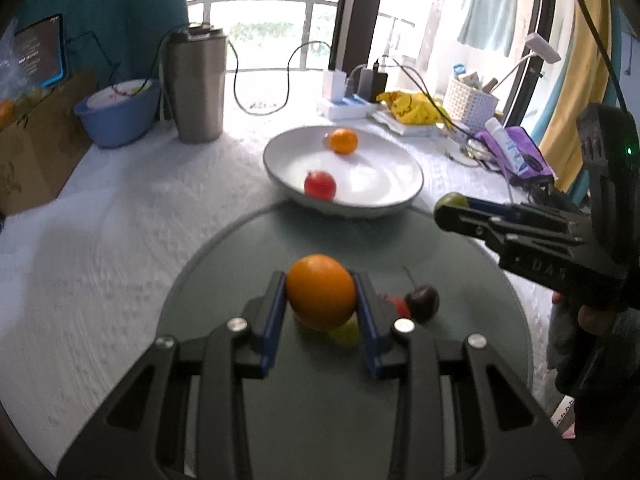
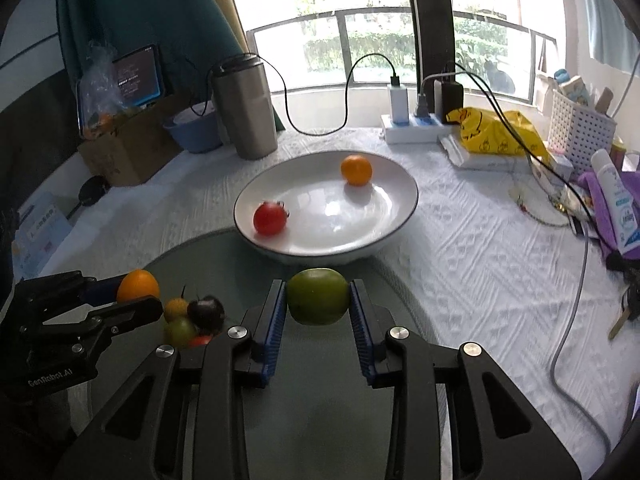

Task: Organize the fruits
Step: 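Carry the orange and lime into the white plate and open both tools, then grasp a dark cherry with the right tool while the left tool grasps a small yellow fruit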

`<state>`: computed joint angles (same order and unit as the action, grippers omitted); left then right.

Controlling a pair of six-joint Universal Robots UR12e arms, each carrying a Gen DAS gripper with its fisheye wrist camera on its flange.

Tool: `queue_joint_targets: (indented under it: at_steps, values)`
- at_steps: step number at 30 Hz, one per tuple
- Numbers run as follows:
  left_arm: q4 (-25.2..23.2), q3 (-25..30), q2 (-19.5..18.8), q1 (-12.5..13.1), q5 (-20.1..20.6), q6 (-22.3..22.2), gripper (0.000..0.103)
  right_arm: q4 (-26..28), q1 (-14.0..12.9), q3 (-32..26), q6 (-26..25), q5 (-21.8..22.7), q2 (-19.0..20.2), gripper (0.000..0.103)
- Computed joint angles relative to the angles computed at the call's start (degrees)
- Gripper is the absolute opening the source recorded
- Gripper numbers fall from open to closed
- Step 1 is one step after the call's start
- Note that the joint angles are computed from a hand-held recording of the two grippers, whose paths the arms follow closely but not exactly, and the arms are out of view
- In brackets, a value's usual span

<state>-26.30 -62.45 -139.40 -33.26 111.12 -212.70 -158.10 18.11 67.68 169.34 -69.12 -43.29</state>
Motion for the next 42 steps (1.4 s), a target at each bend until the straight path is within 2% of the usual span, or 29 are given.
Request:
queue_joint_targets:
  at_steps: [11,18,22,25,26,27,31,42]
  values:
    - [0.6,6.7,-3.8,1.5,-1.8,3.6,0.035,1.1,-0.3,-5.3,0.5,0.4,2.9,0.034]
    - [-1.3,11.0,-6.3,2.8,-4.5,4.5,0.035,4.4,0.0,-9.7,0.5,0.1,5.3,0.034]
    - [-2.6,13.3,-7.4,3.7,-7.6,4.5,0.036,5.6,0.2,-11.7,1.2,-0.7,6.4,0.034]
    - [-3.0,14.1,-7.9,4.0,-8.3,4.9,0.039,5.7,0.3,-12.4,1.6,-1.3,6.7,0.040]
    - [-2.7,14.1,-7.8,4.0,-8.5,4.9,0.042,5.5,0.3,-12.4,1.8,-1.4,6.7,0.046]
    - [-2.2,13.9,-7.7,4.1,-8.5,4.8,0.047,5.2,0.2,-12.1,2.0,-1.5,6.6,0.047]
    - [-0.6,11.9,-6.6,4.0,-7.8,4.1,0.047,4.1,0.3,-10.6,2.2,-2.2,5.6,0.047]
    - [4.0,2.4,-1.7,3.0,-5.7,0.5,0.047,2.0,0.5,-2.0,1.7,-2.6,0.8,0.047]
